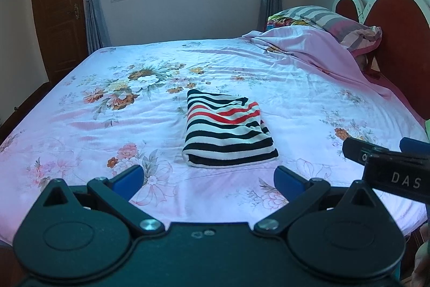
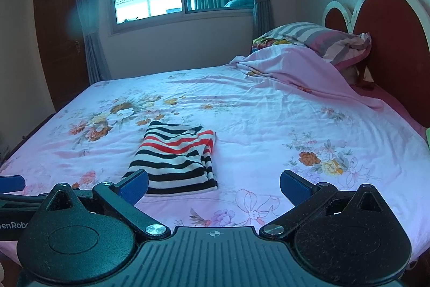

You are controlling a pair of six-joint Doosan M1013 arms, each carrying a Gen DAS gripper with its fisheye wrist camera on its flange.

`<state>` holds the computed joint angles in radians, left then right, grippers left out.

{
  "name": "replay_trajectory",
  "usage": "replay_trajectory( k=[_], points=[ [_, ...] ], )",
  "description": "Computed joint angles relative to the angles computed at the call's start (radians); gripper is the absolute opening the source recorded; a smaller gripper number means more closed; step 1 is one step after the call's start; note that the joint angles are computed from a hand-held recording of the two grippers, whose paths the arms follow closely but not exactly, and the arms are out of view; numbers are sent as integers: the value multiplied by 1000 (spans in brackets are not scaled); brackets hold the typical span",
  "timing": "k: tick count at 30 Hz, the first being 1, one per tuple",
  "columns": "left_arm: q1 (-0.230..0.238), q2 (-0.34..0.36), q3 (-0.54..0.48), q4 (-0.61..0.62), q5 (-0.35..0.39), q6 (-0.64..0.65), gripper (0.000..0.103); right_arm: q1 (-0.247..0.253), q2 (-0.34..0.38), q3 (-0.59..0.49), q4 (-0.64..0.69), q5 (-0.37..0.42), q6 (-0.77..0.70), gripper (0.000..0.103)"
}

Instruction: Fold small clothes

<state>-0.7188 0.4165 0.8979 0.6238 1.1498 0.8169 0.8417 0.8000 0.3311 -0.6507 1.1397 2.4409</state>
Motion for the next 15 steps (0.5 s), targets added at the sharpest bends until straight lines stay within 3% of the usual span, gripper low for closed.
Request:
replay_trajectory(
  k=[15],
  points=[
    [15,19,-26,-37,13,24,101,-10,14,-20,17,11,-9,103]
  ],
)
